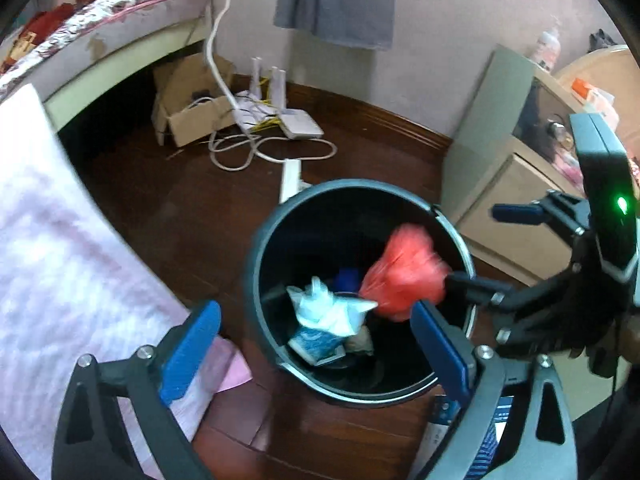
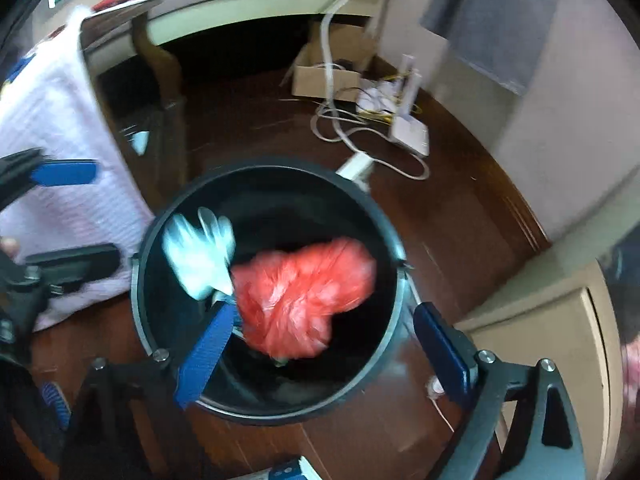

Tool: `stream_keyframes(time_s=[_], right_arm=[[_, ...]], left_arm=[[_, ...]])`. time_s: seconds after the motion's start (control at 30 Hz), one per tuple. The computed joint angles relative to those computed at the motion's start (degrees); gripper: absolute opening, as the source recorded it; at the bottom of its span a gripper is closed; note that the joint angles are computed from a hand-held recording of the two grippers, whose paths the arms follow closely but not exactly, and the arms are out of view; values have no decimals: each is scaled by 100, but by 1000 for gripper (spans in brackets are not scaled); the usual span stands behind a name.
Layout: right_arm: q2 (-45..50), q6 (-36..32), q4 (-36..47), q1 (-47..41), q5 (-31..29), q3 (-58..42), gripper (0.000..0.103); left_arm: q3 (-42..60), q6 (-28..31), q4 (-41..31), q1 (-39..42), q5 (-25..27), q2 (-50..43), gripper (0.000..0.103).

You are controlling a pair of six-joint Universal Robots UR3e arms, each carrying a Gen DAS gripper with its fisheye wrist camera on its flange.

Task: Collect trash
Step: 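Open both tools over the black bin, dropping the mask and red bag, then move both open tools back from the bin to the bed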

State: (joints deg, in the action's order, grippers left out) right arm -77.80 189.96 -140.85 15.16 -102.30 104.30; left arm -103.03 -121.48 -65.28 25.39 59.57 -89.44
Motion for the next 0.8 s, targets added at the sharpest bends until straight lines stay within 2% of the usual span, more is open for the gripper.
stream_keyframes(time_s=[0.07,0.3,0.8], right_arm=[[-25,130,235,-76,-66,-39,103],[-197,310,480,51,-147,-106,103],[-353,586,877,420,-370,-1008,103]], left_arm=[[-130,-65,173,62,40,89,101],[-409,-179,436,270,21,414,101],[16,-79,0,650,-406,882,102]])
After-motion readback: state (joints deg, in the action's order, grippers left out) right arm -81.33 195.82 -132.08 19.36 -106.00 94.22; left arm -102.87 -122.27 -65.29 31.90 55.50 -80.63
